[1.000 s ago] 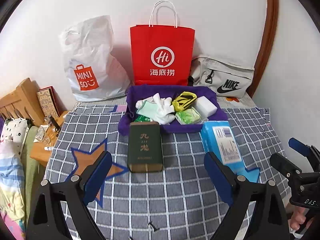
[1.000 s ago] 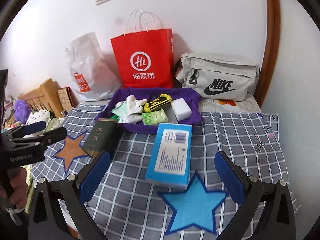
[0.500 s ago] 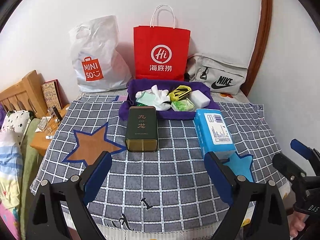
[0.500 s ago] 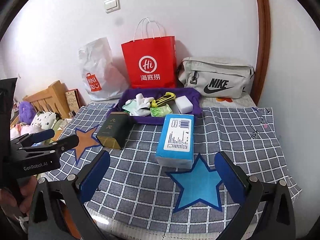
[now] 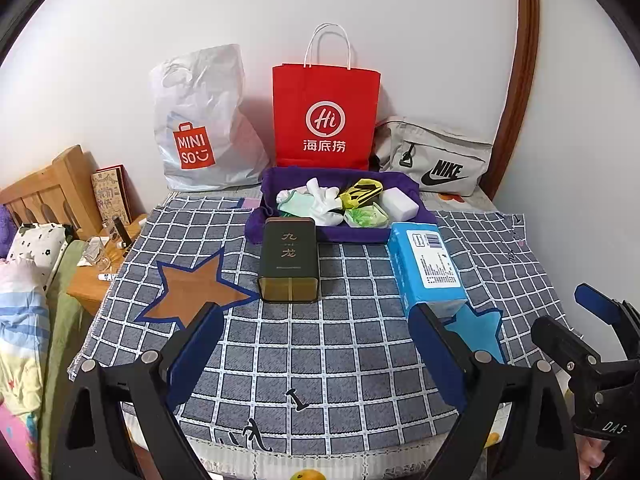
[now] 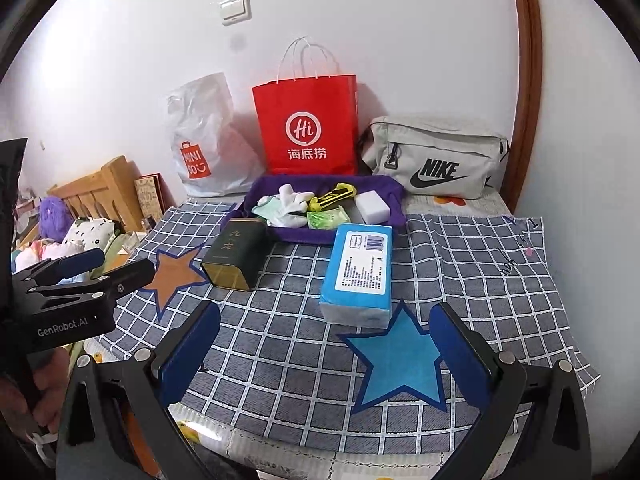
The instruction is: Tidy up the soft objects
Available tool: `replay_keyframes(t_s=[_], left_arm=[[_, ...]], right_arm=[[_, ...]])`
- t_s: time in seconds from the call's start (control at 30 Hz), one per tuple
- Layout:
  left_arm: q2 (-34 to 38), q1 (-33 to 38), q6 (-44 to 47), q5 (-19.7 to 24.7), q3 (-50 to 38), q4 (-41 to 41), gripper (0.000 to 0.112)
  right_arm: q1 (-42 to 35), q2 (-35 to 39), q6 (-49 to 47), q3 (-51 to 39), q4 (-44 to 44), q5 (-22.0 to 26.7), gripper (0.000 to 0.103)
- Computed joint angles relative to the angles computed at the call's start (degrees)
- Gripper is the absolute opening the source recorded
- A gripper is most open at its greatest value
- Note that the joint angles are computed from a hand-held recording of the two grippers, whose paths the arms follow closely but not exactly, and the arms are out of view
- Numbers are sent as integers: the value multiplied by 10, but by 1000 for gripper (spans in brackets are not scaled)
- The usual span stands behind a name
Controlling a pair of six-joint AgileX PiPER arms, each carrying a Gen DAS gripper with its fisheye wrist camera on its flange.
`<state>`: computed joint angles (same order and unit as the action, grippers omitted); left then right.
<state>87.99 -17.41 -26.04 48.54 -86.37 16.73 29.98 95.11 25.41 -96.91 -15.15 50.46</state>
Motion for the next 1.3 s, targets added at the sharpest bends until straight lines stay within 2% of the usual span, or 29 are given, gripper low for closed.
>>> replay_keyframes(t_s=[1.3], left_arm=[[-10,-17,-16,7,4,13,94]], right_arm=[[3,-26,8,18,-4,-4,102]])
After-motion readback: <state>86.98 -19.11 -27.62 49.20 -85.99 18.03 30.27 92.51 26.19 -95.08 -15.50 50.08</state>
